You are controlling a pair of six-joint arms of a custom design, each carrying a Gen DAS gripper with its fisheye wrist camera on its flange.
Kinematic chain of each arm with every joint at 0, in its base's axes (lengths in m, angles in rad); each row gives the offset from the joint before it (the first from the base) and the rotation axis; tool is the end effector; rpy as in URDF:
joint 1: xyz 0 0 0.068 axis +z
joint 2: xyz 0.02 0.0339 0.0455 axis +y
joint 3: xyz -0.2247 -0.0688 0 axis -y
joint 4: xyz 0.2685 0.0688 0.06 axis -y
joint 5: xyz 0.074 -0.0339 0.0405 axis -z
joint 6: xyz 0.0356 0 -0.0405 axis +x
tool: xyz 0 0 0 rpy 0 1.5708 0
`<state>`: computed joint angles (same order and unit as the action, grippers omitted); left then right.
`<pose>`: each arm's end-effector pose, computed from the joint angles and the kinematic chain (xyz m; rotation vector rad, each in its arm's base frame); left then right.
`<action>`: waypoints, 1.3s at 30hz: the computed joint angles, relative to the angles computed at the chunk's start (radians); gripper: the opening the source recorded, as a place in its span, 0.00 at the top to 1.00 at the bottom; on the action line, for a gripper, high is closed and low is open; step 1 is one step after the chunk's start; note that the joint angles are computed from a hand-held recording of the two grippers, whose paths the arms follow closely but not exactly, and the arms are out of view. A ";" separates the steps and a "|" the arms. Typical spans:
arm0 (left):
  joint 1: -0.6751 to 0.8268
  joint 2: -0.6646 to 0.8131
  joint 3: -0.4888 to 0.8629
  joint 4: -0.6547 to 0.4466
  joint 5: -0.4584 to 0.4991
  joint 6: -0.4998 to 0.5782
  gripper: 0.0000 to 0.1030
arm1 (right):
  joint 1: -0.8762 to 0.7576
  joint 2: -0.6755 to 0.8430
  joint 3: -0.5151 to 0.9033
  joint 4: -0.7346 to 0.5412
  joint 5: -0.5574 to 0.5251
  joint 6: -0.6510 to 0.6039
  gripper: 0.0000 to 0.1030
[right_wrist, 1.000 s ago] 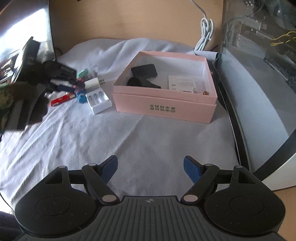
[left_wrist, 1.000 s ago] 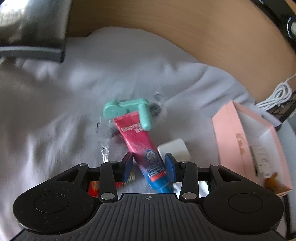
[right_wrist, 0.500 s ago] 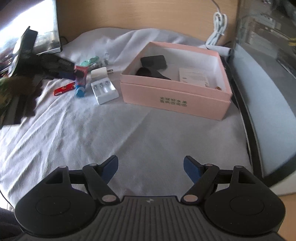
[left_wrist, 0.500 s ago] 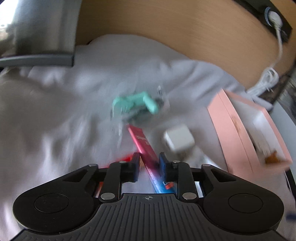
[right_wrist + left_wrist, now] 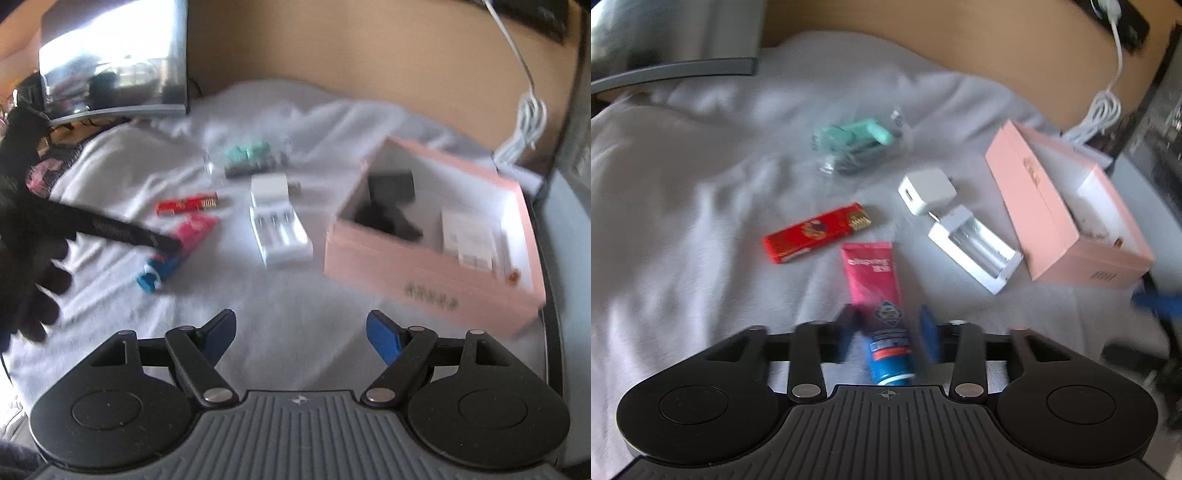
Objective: Organize rigid objects
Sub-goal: 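Grasp the pink toothpaste tube with the left tool, then grasp the green plastic crank handle with the right tool while the left holds the toothpaste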
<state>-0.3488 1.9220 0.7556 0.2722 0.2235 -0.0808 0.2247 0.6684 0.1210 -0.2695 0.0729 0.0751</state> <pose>0.3038 -0.1189 0.0165 0.4299 2.4532 -0.4595 0.1752 0.0374 0.0844 -0.1439 2.3812 0.0550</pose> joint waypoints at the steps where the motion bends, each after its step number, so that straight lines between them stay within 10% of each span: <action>1: -0.016 0.010 -0.006 0.038 -0.024 0.006 0.52 | -0.016 0.056 0.030 0.039 -0.013 -0.018 0.23; 5: -0.067 0.031 -0.016 0.098 -0.134 0.085 0.65 | -0.043 0.333 0.178 0.226 -0.034 -0.061 0.23; 14: 0.047 -0.192 -0.306 0.158 -0.053 0.101 0.67 | 0.052 1.086 0.730 0.505 0.006 -0.019 0.23; 25: 0.097 -0.249 -0.418 0.249 -0.009 -0.002 0.67 | 0.073 1.729 1.483 0.192 0.031 -0.014 0.33; 30: 0.108 -0.242 -0.424 0.276 0.012 -0.023 0.67 | 0.073 1.556 1.266 0.236 0.013 -0.065 0.33; 39: 0.032 -0.208 -0.388 0.276 -0.052 0.071 0.52 | 0.059 0.748 0.445 0.326 -0.104 -0.097 0.34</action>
<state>-0.3164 1.7135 0.3674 0.5479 0.1720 -0.0101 0.2837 1.4160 0.5660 0.0561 -0.0314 -0.0222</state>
